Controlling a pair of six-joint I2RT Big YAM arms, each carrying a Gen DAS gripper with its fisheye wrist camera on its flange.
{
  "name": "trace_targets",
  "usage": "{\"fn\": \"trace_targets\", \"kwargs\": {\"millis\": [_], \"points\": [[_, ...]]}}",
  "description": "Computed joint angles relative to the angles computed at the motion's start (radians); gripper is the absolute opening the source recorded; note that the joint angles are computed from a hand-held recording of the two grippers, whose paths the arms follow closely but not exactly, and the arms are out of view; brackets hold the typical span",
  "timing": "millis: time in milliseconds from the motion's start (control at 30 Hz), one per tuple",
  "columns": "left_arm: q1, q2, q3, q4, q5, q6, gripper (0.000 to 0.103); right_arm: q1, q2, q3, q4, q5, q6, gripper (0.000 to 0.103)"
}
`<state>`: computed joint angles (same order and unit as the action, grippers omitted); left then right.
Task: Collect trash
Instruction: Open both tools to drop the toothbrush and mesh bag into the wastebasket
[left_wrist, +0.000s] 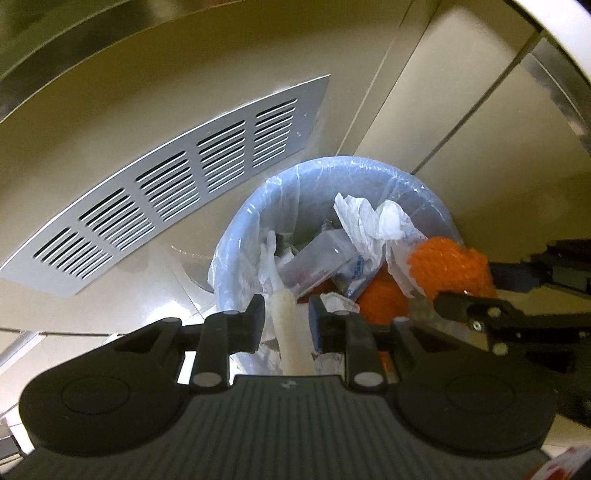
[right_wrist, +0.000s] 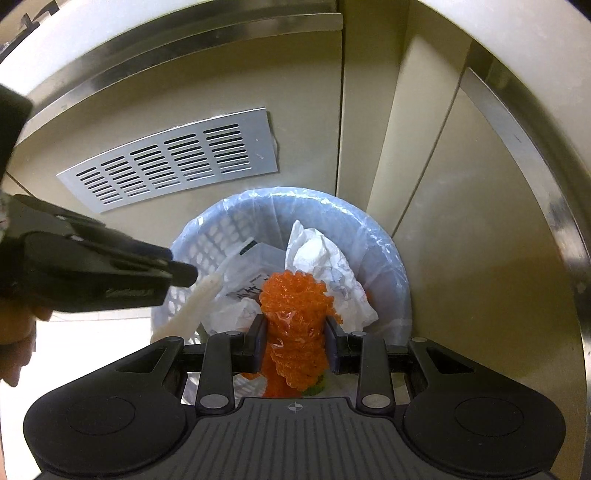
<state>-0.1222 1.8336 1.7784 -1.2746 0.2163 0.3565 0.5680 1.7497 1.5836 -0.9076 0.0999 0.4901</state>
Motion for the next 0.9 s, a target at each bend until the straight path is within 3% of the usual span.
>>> {"fn": "trace_targets", "kwargs": {"millis": [500,633,900], "points": [[0.016,-0.022,-0.003,-0.016,0.01,0.031,0.029,0.007,-0.004,0.006,0.035,0.009,0.039,0.034],[0.019,-0.024,-0.004,-0.015,0.009,0.037,0.029,0.0,-0.013,-0.011,0.063,0.004,0.079,0.059],[0.027,-0.033,-0.005,-0.016,0.013,0.045,0.032,0.0,-0.023,-0.016,0.047,0.015,0.081,0.059]]}}
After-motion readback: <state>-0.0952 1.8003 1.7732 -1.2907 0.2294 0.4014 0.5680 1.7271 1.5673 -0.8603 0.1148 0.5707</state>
